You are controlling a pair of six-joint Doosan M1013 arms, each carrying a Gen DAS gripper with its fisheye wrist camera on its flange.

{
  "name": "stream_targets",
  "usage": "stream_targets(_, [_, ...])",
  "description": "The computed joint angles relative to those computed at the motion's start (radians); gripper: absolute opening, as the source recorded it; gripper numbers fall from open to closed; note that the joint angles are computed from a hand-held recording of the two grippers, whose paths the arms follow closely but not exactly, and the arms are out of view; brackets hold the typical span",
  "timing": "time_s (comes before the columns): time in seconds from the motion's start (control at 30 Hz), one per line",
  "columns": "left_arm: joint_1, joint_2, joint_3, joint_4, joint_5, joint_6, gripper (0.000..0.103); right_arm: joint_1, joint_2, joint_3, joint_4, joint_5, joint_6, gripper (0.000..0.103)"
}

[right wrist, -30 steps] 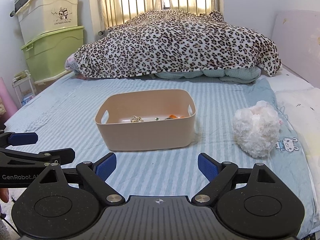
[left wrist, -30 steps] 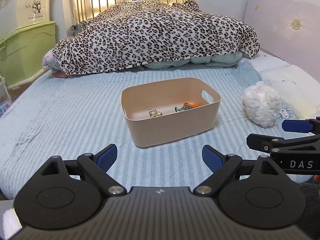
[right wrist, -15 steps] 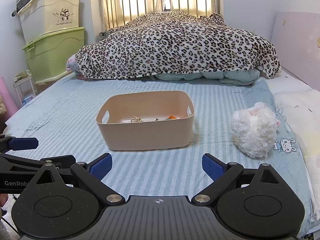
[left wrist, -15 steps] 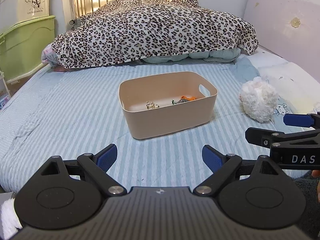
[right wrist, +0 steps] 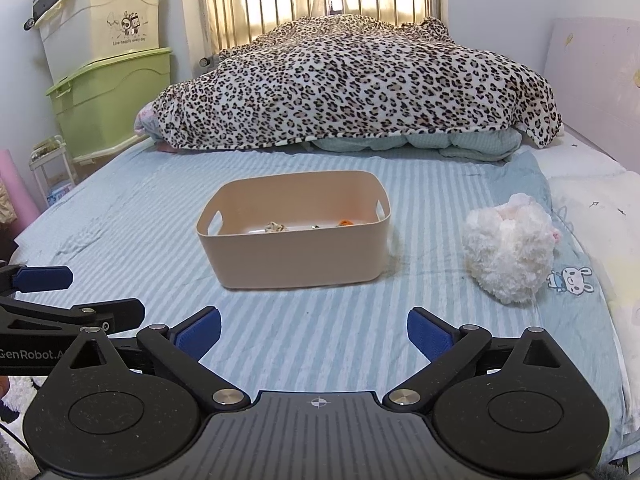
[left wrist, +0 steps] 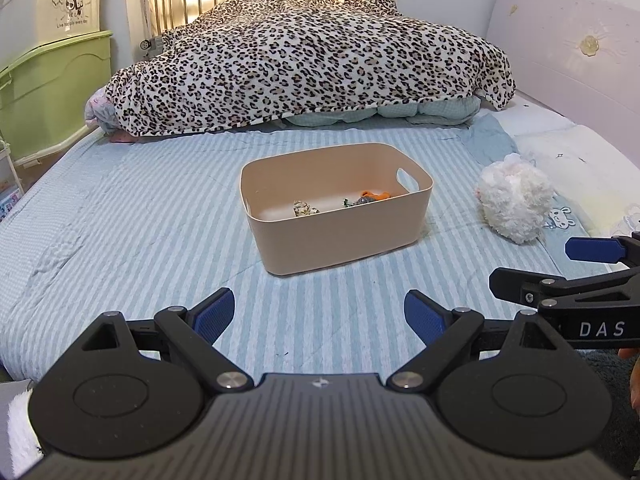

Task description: Organize objects

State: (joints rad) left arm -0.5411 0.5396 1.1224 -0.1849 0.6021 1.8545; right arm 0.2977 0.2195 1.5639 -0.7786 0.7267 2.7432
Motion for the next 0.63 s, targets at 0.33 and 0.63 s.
stream_targets(0.33, [0.002, -0.013, 0.015, -0.014, -0.003, 0.015, 0.092, 0.003, 0.000, -0.003, 0.007, 0.009, -0.012, 0.102])
stream_targets(0.63, [0.006, -0.009, 0.009, -0.019, 0.008, 0.021, 0.092, 0.001, 0.000, -0.007, 0.024, 0.014, -0.037, 0.102])
